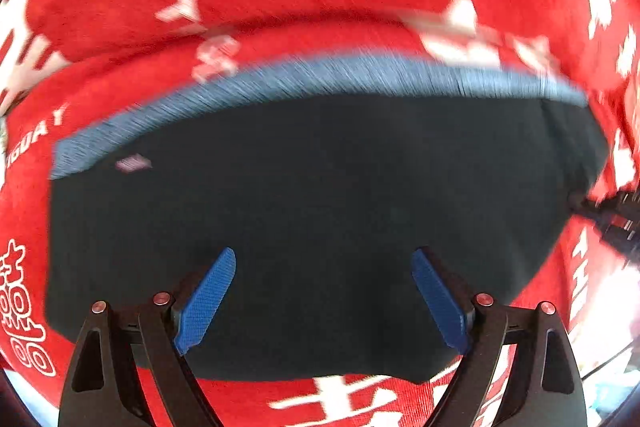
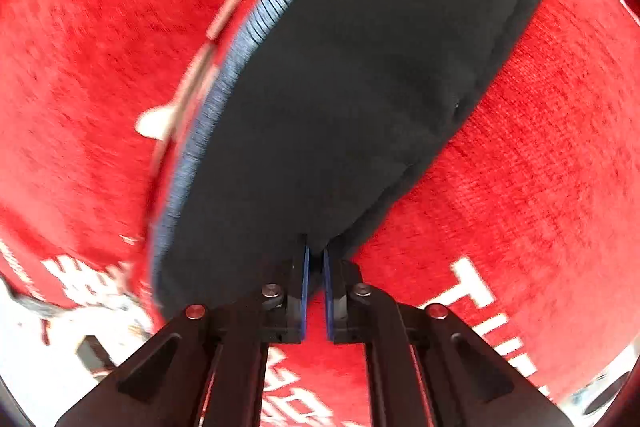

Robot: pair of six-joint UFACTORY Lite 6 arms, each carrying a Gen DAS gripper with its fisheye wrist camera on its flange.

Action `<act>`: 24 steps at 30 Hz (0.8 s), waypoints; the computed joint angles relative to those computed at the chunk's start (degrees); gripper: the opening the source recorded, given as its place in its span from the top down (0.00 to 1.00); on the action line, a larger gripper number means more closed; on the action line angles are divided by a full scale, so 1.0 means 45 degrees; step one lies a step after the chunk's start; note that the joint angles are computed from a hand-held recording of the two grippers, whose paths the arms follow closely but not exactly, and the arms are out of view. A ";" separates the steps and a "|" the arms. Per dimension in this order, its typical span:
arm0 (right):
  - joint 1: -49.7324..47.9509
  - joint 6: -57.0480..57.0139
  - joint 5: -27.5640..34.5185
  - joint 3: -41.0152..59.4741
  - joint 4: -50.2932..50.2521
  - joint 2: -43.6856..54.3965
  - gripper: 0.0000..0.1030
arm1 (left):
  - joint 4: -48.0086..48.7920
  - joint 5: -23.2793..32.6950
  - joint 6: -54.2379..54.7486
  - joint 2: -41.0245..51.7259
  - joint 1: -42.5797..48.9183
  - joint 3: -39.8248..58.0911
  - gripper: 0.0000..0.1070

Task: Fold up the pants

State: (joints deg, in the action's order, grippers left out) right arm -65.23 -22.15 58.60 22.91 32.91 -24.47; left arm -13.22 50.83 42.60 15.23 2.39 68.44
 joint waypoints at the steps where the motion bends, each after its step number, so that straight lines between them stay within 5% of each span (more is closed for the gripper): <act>1: -0.0519 -0.0335 0.0235 -0.0066 -0.0119 -0.0129 0.94 | 0.0562 -0.0933 0.0012 -0.0860 -0.0355 -0.1243 0.14; 3: -0.1014 -0.0106 0.0665 -0.0029 -0.0846 -0.0736 0.89 | 0.0962 -0.1819 0.0724 -0.1821 -0.0503 -0.2456 0.14; 8: -0.2568 -0.1542 0.1648 0.1968 -0.1722 -0.0823 0.84 | 0.1092 -0.0576 0.0115 -0.1168 -0.0620 -0.0796 0.14; 16: 0.1965 -0.1154 -0.1719 0.3431 -0.2554 0.2886 0.83 | 0.1700 -0.1098 -0.3352 -0.0309 -0.3791 -0.0733 0.14; 20: -0.1323 -0.2465 -0.1575 0.3981 -0.2430 0.3315 0.99 | 0.2421 -0.0620 -0.4414 -0.0771 -0.4159 -0.0792 0.14; 24: -0.5801 -0.3981 -0.0717 0.6761 -0.0964 0.5963 0.80 | 0.2259 -0.0252 -0.5049 -0.0960 -0.5133 -0.0023 0.14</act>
